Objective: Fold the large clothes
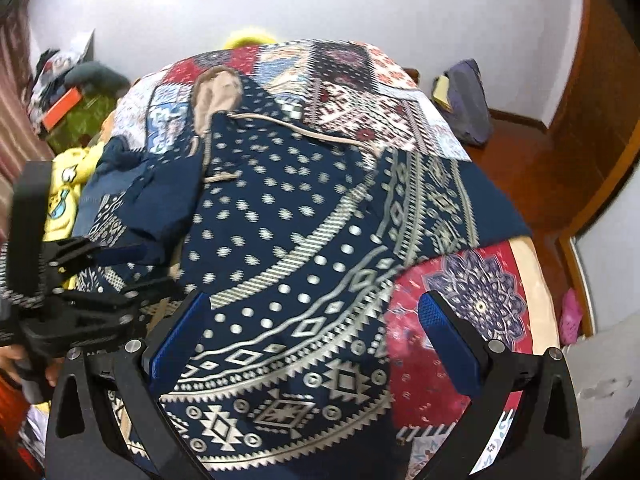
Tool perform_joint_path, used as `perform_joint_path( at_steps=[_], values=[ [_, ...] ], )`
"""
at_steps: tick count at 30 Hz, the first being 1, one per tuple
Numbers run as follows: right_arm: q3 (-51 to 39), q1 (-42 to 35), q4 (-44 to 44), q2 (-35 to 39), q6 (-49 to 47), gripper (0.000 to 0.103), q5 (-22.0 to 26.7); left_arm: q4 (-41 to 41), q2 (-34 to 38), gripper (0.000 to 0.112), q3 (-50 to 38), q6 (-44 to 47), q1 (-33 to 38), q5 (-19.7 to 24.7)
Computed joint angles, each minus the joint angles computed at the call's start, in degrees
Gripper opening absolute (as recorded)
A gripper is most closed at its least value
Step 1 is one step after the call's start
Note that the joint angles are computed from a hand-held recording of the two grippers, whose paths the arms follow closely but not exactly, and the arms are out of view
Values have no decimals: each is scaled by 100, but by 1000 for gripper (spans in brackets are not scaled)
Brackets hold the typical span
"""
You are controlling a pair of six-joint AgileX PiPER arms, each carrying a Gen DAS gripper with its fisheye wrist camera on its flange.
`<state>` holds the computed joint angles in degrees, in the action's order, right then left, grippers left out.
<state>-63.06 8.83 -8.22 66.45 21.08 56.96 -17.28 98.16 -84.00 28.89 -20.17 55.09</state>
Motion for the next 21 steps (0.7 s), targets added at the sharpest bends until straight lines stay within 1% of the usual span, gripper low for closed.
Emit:
perform_joint_path(
  at_steps=[3, 6, 9, 13, 16, 19, 21],
  values=[
    [-319, 609, -400, 317, 363, 103, 31, -82, -261, 70, 207, 323, 567, -159],
    [-785, 1189, -702, 883, 579, 103, 18, -51, -355, 72, 272, 583, 1206, -348],
    [-1213, 1594, -841, 1454, 624, 103, -69, -83, -275, 76, 246, 756, 1841, -460],
    [-1961, 2008, -767, 2391, 355, 103, -210, -207, 78, 76, -58, 825, 2585, -358],
    [-2714, 2190, -611, 3256, 40, 102, -177, -257, 330, 76, -237, 784, 2985, -325],
    [-3378, 2329, -707, 3961, -176, 101, -21, -246, 579, 76, -468, 696, 3231, -253],
    [-3922, 2407, -895, 4513, -282, 101, 187, -198, 750, 76, -625, 621, 3294, -185]
  ],
)
